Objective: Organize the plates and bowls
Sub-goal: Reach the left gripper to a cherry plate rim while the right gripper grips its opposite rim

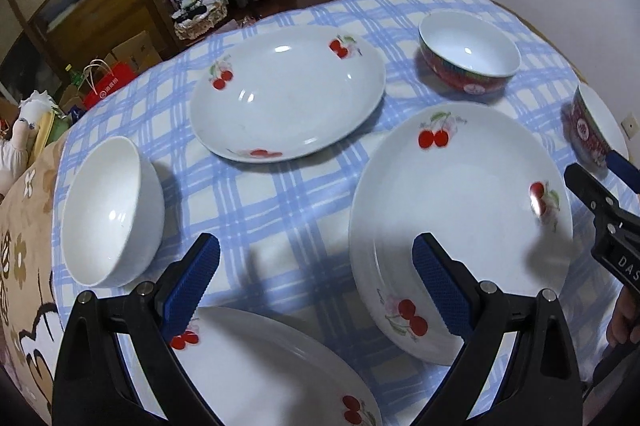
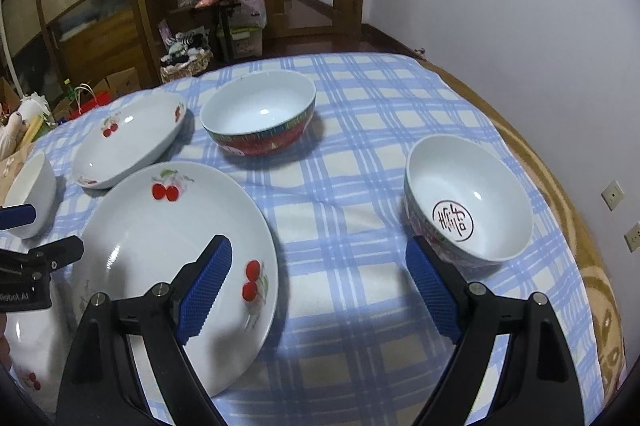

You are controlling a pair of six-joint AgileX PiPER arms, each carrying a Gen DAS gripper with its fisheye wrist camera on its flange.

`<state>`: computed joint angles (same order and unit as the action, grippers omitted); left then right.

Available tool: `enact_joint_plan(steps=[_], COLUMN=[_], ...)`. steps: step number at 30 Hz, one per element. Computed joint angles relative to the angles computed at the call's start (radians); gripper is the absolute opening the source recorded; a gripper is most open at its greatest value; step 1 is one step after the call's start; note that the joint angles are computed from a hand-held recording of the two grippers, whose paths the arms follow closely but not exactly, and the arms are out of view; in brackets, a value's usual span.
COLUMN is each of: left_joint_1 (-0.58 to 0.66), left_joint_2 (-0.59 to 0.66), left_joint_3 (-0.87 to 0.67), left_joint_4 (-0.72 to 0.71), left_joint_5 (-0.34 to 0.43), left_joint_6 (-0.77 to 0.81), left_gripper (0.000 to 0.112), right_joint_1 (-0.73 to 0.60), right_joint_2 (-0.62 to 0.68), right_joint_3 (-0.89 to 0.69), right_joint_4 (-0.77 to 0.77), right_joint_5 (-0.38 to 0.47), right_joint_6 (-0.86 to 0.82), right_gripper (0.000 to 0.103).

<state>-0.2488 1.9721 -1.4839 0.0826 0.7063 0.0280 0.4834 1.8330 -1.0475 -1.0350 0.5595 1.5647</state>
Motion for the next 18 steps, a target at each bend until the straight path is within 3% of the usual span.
enact_joint_plan(steps=[7,12,15,16,17,18], left_joint_1=[-0.020,-0.018,-0.004,-0.001,0.003,0.007], left_joint_2=[0.030,0.028,0.035,0.039,0.045,0.046], left_joint_3=[0.009,0.025,0.021,0.019,0.016,0.016], left_joint_4=[0.067,0.029,-0.063,-0.078,-0.095,-0.114], left_joint_5=[-0.005,-0.012,0.011,0.015,0.020,0.021], left_joint_6=[-0.042,-0.001,0.047,0.051,0.061,0.071], left_gripper=[0.094,0.078,0.061,0.056,0.050,0.047], right_joint_1=[-0.017,-0.021,-0.031,-0.038,-0.046,-0.049], right_joint_2=[0.020,0.027,0.031,0.031,0.030,0.029], right_joint_3=[-0.004,-0.003,-0.006,-0.003,0.003,0.005], right_joint_4=[0.065,0.050,0.091,0.102,0.108,0.118], right_joint_5=[-0.032,-0.045,-0.063,-0.080,-0.099,-0.111], right_joint_6=[-0.059,-0.052,-0.093,-0.103,-0.109,-0.118], right_gripper=[0.093,0.092,0.080,0.071,0.056,0.049])
